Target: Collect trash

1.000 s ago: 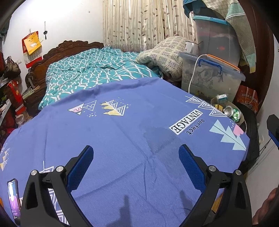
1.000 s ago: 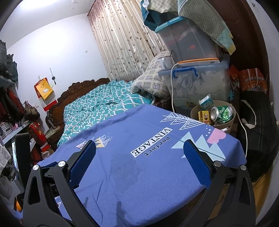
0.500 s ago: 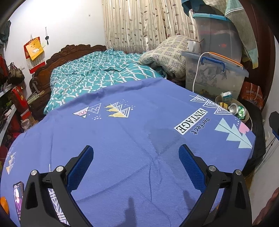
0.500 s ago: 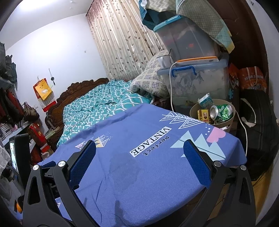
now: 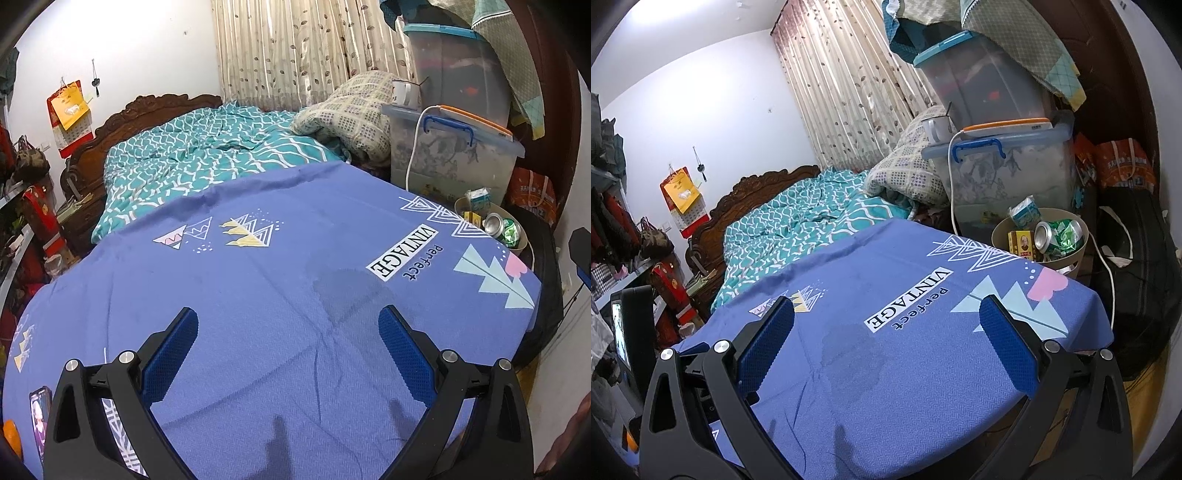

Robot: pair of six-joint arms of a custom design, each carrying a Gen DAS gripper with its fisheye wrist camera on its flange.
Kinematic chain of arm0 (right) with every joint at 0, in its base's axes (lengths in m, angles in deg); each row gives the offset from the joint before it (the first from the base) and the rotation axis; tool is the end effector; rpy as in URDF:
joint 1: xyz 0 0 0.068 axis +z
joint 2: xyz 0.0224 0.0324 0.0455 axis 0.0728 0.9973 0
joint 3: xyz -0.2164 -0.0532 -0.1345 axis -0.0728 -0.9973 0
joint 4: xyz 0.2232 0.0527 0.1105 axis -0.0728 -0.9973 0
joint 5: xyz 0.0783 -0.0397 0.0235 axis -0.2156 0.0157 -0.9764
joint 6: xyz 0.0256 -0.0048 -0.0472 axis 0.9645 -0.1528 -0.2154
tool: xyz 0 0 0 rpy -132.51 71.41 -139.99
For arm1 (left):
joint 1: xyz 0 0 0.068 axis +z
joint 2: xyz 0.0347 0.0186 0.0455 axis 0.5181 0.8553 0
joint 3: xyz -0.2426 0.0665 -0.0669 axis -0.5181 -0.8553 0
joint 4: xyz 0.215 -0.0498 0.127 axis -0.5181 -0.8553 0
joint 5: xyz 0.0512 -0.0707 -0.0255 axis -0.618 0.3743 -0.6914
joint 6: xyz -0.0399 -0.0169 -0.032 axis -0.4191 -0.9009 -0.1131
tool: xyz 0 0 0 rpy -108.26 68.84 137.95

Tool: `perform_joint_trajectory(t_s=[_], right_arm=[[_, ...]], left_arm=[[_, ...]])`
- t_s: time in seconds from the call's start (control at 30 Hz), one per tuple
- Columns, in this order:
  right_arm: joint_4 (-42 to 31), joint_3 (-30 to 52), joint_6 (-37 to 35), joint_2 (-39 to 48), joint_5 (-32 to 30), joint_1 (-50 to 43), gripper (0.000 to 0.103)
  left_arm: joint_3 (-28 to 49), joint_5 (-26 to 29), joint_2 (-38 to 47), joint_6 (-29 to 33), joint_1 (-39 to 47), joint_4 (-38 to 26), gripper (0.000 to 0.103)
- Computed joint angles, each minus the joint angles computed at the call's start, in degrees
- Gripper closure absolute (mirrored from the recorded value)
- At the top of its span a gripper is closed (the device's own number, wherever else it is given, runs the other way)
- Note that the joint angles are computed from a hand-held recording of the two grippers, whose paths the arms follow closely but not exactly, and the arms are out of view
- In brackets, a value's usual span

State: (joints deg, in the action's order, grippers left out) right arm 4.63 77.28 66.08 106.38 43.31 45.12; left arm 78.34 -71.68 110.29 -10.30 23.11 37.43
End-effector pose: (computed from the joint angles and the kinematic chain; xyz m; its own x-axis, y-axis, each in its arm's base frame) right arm 0.2241 0.1594 0.2861 -0.2637 0.4802 -0.8366 0.3698 0.8513 0.3721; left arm 0.3645 -0.0577 0.2892 -0.5542 0.3439 -0.7581 0.4228 0.9007 0.0995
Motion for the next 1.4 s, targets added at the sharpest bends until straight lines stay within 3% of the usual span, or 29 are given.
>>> perform_joint_trajectory(t_s=[0.8,1.4], right_arm=[[1.84,-1.02,0.55,0.70,-1.17,-0.21,0.004],[-1.00,1.70,1.69,1.76,-1.18,0.13,0.004]], left_arm=[[0.44,-0.19,0.22,-0.15,0.04,-1.00,0.009],[3.51,0.69,2.40,-1.47,1.36,-4.90,0.009]])
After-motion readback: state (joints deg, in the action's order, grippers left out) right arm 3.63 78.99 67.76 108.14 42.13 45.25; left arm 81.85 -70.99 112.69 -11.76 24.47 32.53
